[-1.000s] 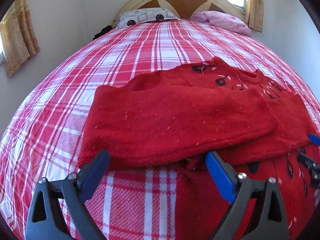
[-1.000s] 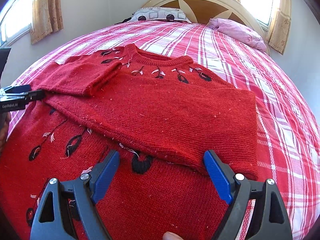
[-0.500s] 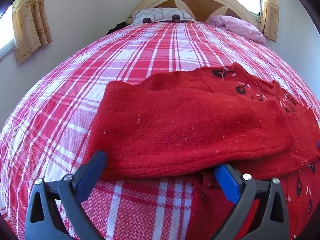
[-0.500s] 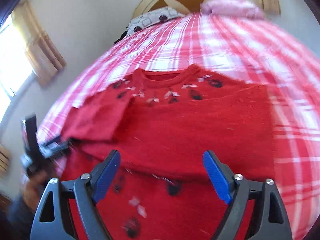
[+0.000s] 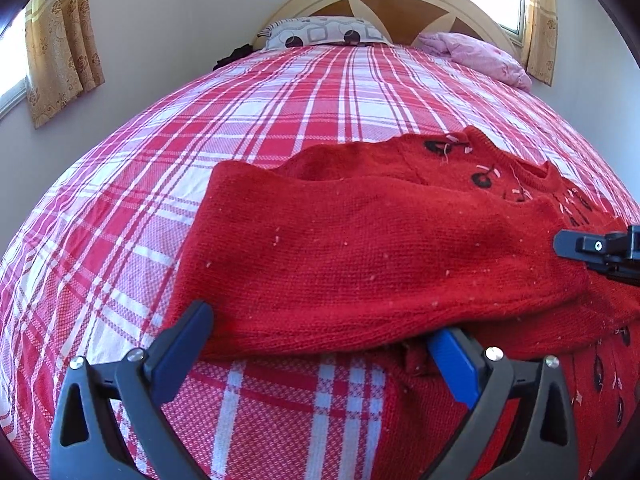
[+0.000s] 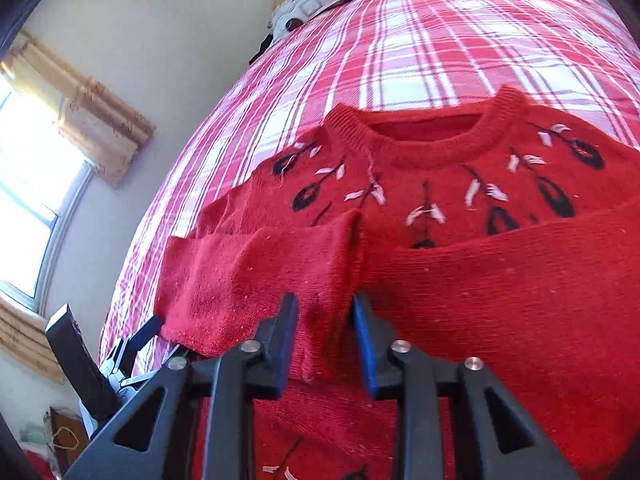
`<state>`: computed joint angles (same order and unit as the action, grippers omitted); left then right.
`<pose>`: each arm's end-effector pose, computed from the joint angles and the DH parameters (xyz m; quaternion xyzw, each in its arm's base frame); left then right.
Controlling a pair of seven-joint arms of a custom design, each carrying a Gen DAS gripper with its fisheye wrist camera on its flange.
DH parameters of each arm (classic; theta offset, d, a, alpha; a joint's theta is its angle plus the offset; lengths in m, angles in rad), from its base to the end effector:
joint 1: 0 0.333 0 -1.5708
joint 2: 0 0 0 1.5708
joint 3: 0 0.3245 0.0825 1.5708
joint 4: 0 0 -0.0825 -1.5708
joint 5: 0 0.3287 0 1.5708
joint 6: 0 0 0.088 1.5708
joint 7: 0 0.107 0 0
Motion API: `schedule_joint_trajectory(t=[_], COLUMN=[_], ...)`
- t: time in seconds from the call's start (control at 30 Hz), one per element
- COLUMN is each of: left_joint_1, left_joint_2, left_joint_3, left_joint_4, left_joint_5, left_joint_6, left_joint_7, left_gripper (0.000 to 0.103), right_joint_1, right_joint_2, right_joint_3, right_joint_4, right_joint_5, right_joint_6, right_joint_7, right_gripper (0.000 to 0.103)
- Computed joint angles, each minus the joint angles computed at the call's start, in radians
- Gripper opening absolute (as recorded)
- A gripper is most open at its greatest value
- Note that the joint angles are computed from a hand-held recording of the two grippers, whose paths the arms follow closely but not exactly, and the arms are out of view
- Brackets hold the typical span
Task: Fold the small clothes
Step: 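Grasp the sweater side edge beside the folded sleeve with the right gripper, then fold the held sweater side over toward the center with the right gripper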
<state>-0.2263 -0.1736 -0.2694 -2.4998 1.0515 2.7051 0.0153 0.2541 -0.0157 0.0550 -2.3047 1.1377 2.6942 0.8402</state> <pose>0.3639 -0.2334 0.4180 -0.7129 0.6095 -0.2203 0.2678 0.4755 0.1204 0.4265 -0.6840 0.6304 0.0345 0.3656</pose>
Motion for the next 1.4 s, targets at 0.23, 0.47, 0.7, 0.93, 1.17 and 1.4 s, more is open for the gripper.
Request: schedule_joint_trajectory(t=[0.23, 0.47, 0.7, 0.93, 1.17, 1.4], left_joint_1=[0.002, 0.003, 0.003, 0.001, 0.002, -0.004], left_joint_2=[-0.002, -0.003, -0.001, 0.0, 0.0, 0.005], left_joint_3=[0.0, 0.0, -0.003, -0.001, -0.001, -0.006], left_joint_4=[-0.003, -0.004, -0.001, -0.001, -0.002, 0.007], left_joint_5=[0.0, 0.001, 0.0, 0.002, 0.01, 0.01], left_joint_6=[0.004, 0.009, 0.002, 0.0, 0.003, -0.021], left_joint_7=[-0.002, -0.006, -0.015, -0.014, -0.021, -0.016], left_gripper=[0.103, 0.103, 0.103, 0.103, 0.103, 0.103], right_joint_1=[0.017, 0.033, 0.019, -0.019, -0.014, 0.016], right_joint_2=[-0.061, -0.199, -0.237, -0.15, -0.099, -0.068], right_joint_3=[0.007, -0.015, -0.053, -0.075, -0.029, 0.011], right_joint_4=[-0.047, -0.115, -0.128, -0.087, -0.074, -0.058], right_joint_5=[0.028, 0.053, -0.031, 0.016, 0.038, -0.146], right_joint_6=[0.053, 0.107, 0.078, -0.129, -0.1, -0.016], right_joint_7=[-0.08, -0.161, -0.096, -0.083, -0.028, 0.105], right_gripper=[0.007, 0.007, 0.0, 0.063, 0.078, 0.008])
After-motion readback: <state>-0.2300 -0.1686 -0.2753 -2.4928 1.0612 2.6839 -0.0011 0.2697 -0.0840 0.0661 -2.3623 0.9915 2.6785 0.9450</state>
